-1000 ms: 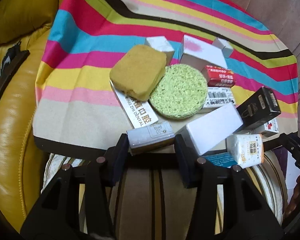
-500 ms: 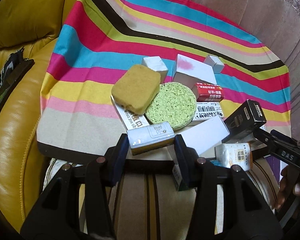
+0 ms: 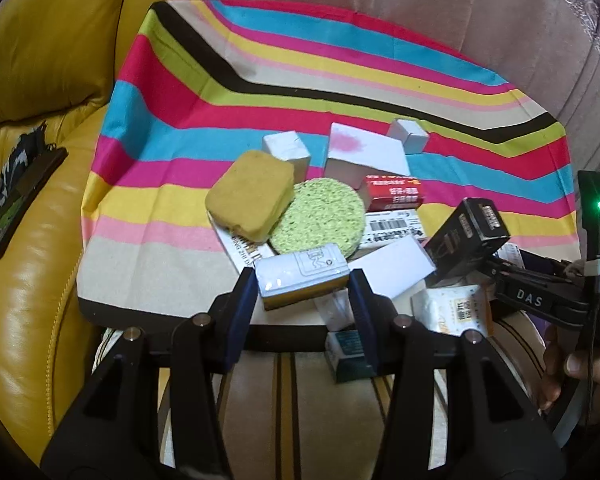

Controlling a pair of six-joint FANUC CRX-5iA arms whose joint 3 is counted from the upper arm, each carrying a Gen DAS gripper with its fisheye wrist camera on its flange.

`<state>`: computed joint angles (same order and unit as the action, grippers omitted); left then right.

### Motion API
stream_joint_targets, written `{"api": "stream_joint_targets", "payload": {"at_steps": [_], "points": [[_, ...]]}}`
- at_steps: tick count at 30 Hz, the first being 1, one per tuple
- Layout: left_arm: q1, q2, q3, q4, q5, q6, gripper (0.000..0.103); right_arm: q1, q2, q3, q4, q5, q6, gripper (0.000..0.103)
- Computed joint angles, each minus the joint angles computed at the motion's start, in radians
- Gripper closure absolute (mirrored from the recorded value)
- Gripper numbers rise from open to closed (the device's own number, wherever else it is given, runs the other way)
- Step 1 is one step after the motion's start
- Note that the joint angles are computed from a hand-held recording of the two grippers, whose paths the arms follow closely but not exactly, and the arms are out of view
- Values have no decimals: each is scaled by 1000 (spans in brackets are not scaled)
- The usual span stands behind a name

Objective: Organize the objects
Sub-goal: 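Grasp the white-gold box with the left gripper while the right grasps the white medicine box, then carry both boxes over the purple-rimmed box and release them inside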

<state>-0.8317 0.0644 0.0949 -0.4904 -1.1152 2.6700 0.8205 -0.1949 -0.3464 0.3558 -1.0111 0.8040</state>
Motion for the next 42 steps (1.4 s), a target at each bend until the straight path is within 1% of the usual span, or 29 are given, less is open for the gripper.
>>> {"api": "stream_joint_targets", "payload": {"at_steps": [5, 10, 16, 19, 23, 27, 31, 33, 35, 39, 42], "points": [[-25, 16, 30, -13, -4, -6, 52, 2, -31, -21, 15, 6, -13, 31], [-77, 46, 85, -60, -17, -9, 52, -1, -100, -63, 30, -4, -50, 31], [-132, 104, 171, -91, -14, -78, 52, -25, -210, -123, 41, -27, -83, 31], [-151, 143, 218, -82, 8, -144, 52, -48, -262, -151, 45, -49, -97, 31], [-160, 207, 284, -31, 51, -248, 52, -96, -316, -179, 35, -75, -89, 31], [-161, 280, 360, 35, 83, -357, 52, -170, -360, -202, 18, -93, -70, 31], [-162, 364, 447, 131, 111, -486, 52, -254, -386, -219, -2, -97, -43, 31], [-166, 404, 492, 165, 107, -533, 52, -292, -395, -227, -9, -96, -31, 31], [-162, 450, 540, 224, 110, -596, 52, -328, -404, -239, -6, -96, -25, 31], [-163, 529, 635, 311, 94, -693, 52, -399, -416, -255, -1, -94, -17, 31], [-165, 590, 712, 376, 77, -768, 52, -468, -416, -257, -19, -84, 5, 31]]}}
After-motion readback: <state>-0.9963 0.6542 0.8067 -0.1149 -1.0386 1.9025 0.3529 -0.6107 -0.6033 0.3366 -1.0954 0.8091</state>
